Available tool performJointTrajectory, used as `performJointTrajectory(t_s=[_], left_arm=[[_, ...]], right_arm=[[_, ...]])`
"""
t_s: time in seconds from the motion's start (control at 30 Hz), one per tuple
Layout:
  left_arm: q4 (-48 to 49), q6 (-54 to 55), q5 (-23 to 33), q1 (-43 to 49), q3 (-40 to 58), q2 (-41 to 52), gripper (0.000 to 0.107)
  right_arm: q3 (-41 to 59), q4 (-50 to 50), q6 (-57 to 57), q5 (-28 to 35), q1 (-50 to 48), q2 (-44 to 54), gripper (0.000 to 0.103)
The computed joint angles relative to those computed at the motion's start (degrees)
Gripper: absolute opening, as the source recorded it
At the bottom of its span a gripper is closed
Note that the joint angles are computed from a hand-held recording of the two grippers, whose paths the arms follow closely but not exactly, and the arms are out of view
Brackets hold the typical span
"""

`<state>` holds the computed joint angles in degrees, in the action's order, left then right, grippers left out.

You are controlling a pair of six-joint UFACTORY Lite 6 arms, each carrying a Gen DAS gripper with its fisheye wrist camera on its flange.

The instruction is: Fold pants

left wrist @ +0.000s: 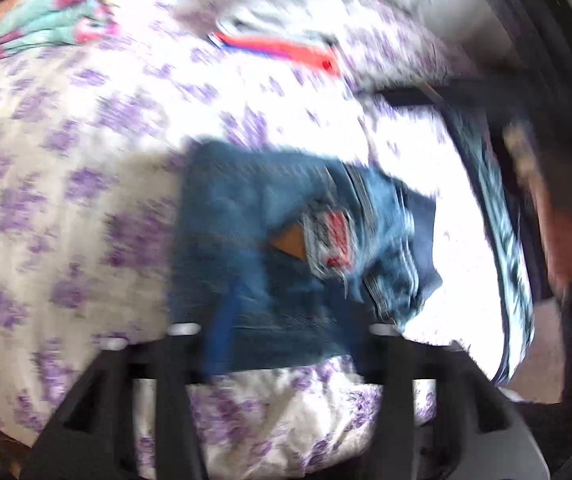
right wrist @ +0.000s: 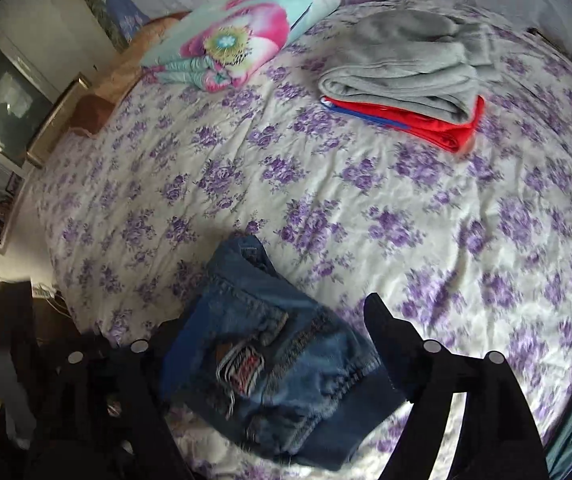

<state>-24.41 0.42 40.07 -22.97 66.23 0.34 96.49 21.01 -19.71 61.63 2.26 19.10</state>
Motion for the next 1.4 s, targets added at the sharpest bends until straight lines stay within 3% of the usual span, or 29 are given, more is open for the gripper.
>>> performJointTrajectory(t_s=[0.03,0.07,0.13,0.23,0.4,0.6,0.73,1.03,1.1,1.17,1.3,1.33,1.37,1.4], left_arm=[[-2.09,1.49,0.2,4.44,-1.41,-2.09,0.094],[-5.26,4.2,0.98,8.01,-2.26,-2.74,0.096],[-14.48,12.63,7.21,17.32,-0.24,2.67,0.095],[-20.33,17.23,10.93,21.13,2.85,10.86,0.095],[-27.95,21.62,12.15,18.79,4.27,18.66,0.095],[-29.72,21.3,12.93,14.44,9.53,29.1,0.095],[-35.89,24.73,12.8,13.2,6.98,28.46,0.096],[-34.97,24.89,12.14,12.08,7.44,28.99,0.097],[-36.57,26.52,12.5,12.53,6.91,29.42,0.097],[-37.88,28.18,13.23,13.25,6.4,30.02,0.097],[-39.98,30.27,13.96,13.91,5.68,30.94,0.098],[-39.7,29.81,13.8,13.79,5.75,30.75,0.097],[-38.97,28.83,13.4,13.49,5.58,29.85,0.092],[-38.49,28.14,12.88,13.13,5.04,28.48,0.089]], right_arm=[[-5.73,2.02,-1.96,0.18,-3.2,-5.0,0.084],[-10.71,3.83,-3.68,0.5,-6.39,-9.08,0.084],[-20.54,7.03,-7.31,1.4,-13.72,-16.44,0.084],[-31.93,9.66,-10.25,1.67,-22.54,-23.88,0.084],[-40.26,11.14,-13.45,3.69,-31.23,-29.09,0.084],[-43.42,11.65,-17.84,7.34,-38.0,-33.05,0.084],[-45.14,14.12,-18.95,6.97,-36.84,-30.26,0.085],[-40.5,22.75,-17.12,0.09,-25.6,-10.53,0.085],[-39.89,22.94,-17.34,1.02,-24.25,-6.57,0.088],[-40.61,23.0,-17.52,-0.08,-22.77,-2.75,0.099],[-45.42,29.27,-22.05,-3.62,-22.52,-1.61,0.1],[-46.15,29.41,-22.51,-3.99,-21.69,-3.21,0.095],[-47.09,29.93,-23.29,-3.79,-21.31,-5.55,0.078],[-47.8,28.3,-21.86,-4.57,-20.25,-8.61,0.075]])
